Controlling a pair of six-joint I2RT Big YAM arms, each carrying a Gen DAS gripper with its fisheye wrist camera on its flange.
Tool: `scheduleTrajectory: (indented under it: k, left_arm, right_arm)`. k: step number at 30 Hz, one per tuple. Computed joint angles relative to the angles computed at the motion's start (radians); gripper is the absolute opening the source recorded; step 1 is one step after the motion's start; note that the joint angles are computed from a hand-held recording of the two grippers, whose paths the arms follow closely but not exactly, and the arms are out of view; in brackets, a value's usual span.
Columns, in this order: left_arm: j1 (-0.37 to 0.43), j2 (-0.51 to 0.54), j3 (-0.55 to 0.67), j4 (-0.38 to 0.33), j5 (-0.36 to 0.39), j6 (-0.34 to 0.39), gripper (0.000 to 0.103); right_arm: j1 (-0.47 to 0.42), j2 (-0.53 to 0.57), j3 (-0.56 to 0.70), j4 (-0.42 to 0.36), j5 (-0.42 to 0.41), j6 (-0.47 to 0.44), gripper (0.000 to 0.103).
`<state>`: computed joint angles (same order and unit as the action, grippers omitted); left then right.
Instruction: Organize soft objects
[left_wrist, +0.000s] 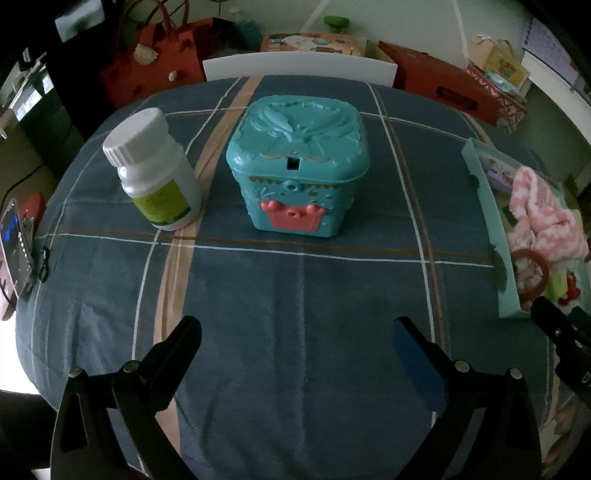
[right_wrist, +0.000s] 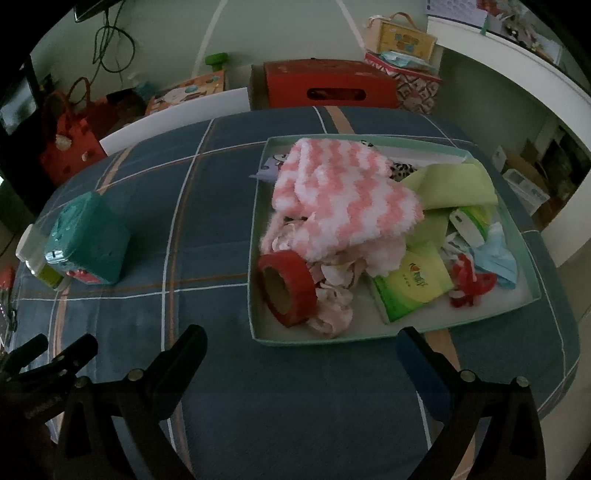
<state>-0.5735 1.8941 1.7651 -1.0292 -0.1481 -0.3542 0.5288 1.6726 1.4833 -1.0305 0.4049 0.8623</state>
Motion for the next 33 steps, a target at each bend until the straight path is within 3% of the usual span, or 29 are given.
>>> scheduleTrajectory:
  k: [17,33]
  left_arm:
    - [-0.013,0.048,0.059,-0.05,0.008,-0.002,0.102]
    - [-0.004,0.04,0.053,-0.045,0.006,0.008,0.102]
  right_arm:
    - [-0.017,0.001,-0.016,0.011,0.001,-0.017,0.103]
    - [-0.015,0.004,-0.005,-0.008,0.015,-0.008,0.103]
